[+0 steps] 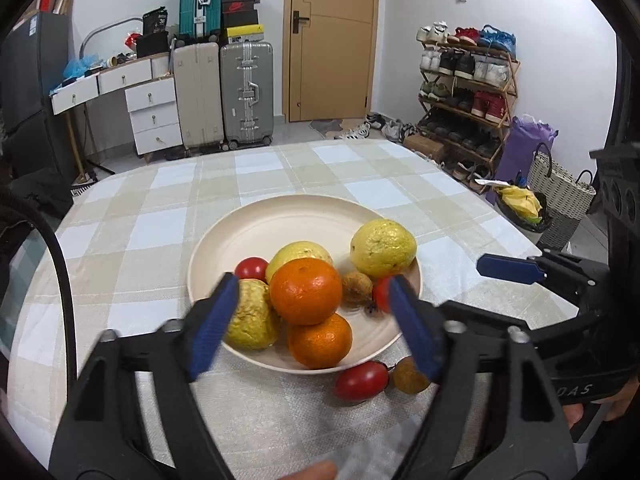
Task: Organize fruits
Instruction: 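Open both tools and withdraw them from the plate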
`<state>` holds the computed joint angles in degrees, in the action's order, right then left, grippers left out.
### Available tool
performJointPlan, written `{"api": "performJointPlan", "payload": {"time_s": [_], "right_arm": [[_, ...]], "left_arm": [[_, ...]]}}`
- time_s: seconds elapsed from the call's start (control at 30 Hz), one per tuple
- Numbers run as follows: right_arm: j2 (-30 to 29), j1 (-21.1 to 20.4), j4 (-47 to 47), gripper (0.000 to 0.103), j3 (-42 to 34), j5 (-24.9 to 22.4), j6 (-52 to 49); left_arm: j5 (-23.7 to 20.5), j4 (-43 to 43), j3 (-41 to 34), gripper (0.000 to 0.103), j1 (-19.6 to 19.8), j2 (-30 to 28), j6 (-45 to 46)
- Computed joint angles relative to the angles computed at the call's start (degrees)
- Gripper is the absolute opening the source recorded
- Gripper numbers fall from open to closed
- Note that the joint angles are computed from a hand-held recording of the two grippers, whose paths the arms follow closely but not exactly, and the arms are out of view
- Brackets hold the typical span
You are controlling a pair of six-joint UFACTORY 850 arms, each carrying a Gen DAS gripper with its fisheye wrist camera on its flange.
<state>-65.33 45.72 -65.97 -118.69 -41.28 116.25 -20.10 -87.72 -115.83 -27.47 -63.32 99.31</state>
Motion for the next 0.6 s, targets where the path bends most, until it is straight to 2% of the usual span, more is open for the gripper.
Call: {"api": "performJointPlan", "payload": {"time_s": [0.03, 0.13, 0.27, 0.37, 0.6], "right_arm": [[0.3, 0.2, -0.2, 0.088, 0.4, -0.1, 0.6], [0.4, 0.7, -0.3, 0.096, 0.7, -1.8, 0.7], [0.5, 1.1, 0.1, 0.103, 0.7, -2.1, 0.7], [0.2, 1.6, -0.1, 0.103, 0.3, -2.2, 0.6], [-0.2, 2.2, 0.1, 0.103, -0.7, -3.0, -1.0]], "left_arm": [[0.1, -3.7, 1.5, 0.088, 0.2, 0.9, 3.6], [-0.1, -10.7, 5.3, 0.102, 0.9, 3.2, 10.8], [-0.9, -17.8, 10.3, 0.102, 1.9, 6.2, 18.2], [-1.4, -22.7, 13.8, 0.102, 2.6, 8.1, 23.7], [-1.0, -27.9, 18.7, 0.102, 3.4, 10.5, 29.6]]}}
